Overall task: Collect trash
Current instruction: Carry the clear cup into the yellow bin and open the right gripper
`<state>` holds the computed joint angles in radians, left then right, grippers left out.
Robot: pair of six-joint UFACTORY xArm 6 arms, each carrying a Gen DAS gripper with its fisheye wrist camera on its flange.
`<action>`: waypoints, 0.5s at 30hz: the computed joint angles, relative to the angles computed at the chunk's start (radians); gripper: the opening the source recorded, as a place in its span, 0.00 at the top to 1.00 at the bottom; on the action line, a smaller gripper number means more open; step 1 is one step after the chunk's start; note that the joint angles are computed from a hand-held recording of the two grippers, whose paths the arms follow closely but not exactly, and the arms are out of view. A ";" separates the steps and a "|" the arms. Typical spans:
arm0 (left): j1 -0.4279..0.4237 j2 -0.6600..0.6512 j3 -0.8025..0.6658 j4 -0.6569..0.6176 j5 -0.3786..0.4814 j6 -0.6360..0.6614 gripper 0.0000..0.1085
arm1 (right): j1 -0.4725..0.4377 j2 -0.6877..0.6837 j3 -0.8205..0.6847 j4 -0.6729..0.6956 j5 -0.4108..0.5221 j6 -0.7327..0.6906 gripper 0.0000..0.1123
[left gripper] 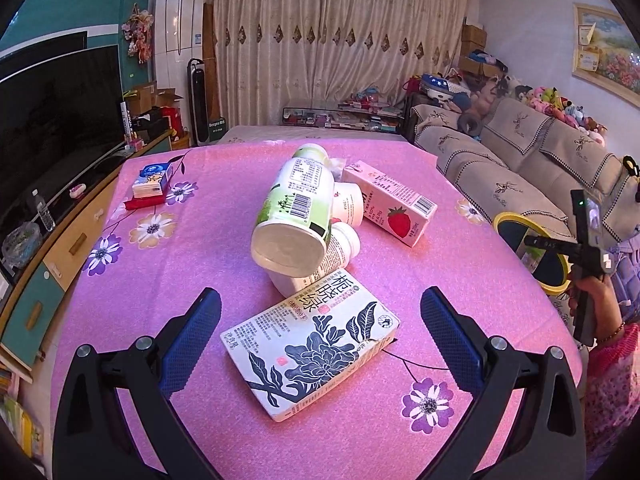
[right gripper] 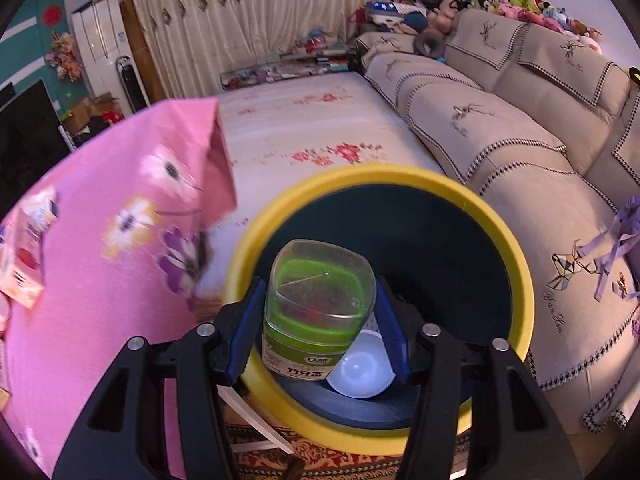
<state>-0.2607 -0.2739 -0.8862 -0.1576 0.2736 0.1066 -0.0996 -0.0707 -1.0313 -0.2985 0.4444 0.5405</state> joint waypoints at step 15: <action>-0.005 0.036 -0.016 -0.056 0.016 0.055 0.10 | -0.011 0.092 -0.037 -0.034 0.086 0.053 0.53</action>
